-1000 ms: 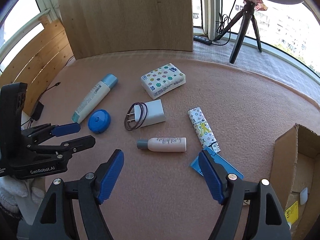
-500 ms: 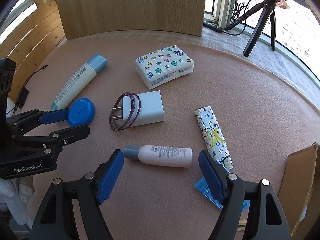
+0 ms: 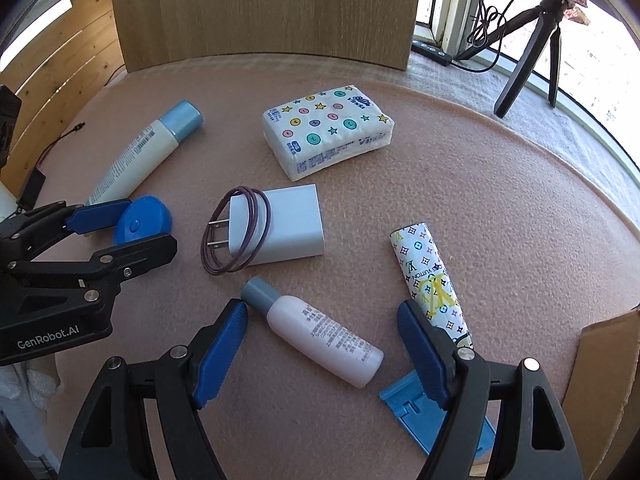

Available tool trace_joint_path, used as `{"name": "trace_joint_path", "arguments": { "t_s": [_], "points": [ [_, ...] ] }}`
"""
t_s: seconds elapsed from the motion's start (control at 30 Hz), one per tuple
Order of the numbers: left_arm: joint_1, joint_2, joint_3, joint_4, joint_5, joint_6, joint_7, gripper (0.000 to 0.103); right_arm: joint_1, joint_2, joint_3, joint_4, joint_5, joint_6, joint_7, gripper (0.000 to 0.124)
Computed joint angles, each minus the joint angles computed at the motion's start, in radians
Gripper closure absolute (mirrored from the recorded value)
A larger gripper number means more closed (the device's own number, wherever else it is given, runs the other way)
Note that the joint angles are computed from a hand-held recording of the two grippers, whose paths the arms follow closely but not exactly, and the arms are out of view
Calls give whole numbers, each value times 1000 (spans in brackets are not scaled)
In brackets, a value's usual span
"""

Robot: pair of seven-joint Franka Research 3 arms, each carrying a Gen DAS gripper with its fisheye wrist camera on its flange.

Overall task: Organize objects
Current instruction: 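Withdraw the right tool from the box toward the white lotion bottle, then grasp the small white bottle with the right tool while the left tool grasps the blue tape measure, then carry the white bottle and blue tape measure into the box and release both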

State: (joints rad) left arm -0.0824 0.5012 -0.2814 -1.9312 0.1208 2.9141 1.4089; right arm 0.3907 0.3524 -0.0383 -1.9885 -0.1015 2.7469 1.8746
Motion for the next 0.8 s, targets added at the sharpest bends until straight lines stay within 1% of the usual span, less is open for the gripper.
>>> {"name": "trace_joint_path", "arguments": {
  "t_s": [0.03, 0.1, 0.13, 0.17, 0.2, 0.27, 0.3, 0.37, 0.47, 0.6, 0.67, 0.8],
  "points": [
    [-10, 0, 11, 1, 9, 0, -7, 39, -5, 0, 6, -1, 6, 2, -11, 50],
    [-21, -1, 27, 4, 26, 2, -18, 46, -19, -2, 23, -1, 34, 5, -42, 55],
    [-20, -5, 30, -1, 30, 4, -19, 49, -18, -4, 24, -2, 37, 4, -48, 62],
    [-9, -6, 20, -4, 25, 5, -13, 49, -22, -6, 29, -2, 47, 1, -61, 68],
    [-6, -9, 18, -8, 25, 7, -12, 49, -22, -7, 31, -1, 52, -3, -69, 72],
    [-15, -16, 27, -17, 35, 10, -20, 49, -16, -9, 27, 2, 52, -12, -70, 83],
    [-22, -16, 34, -17, 43, 12, -26, 49, -18, -10, 30, 0, 59, -12, -75, 86],
    [-29, -23, 40, -27, 55, 19, -33, 49, -22, -13, 34, -5, 74, -8, -80, 96],
    [-18, -31, 28, -40, 53, 25, -30, 49, -30, -17, 43, -13, 104, -1, -92, 105],
    [-11, -34, 18, -50, 49, 30, -26, 49, -27, -28, 44, -32, 122, 12, -90, 105],
    [4, -48, 2, -74, 37, 39, -16, 49, -29, -37, 50, -45, 136, 19, -91, 105],
    [57, -85, -56, -134, -19, 50, 28, 49, -36, -62, 66, -83, 178, 38, -97, 105]
  ]
}}
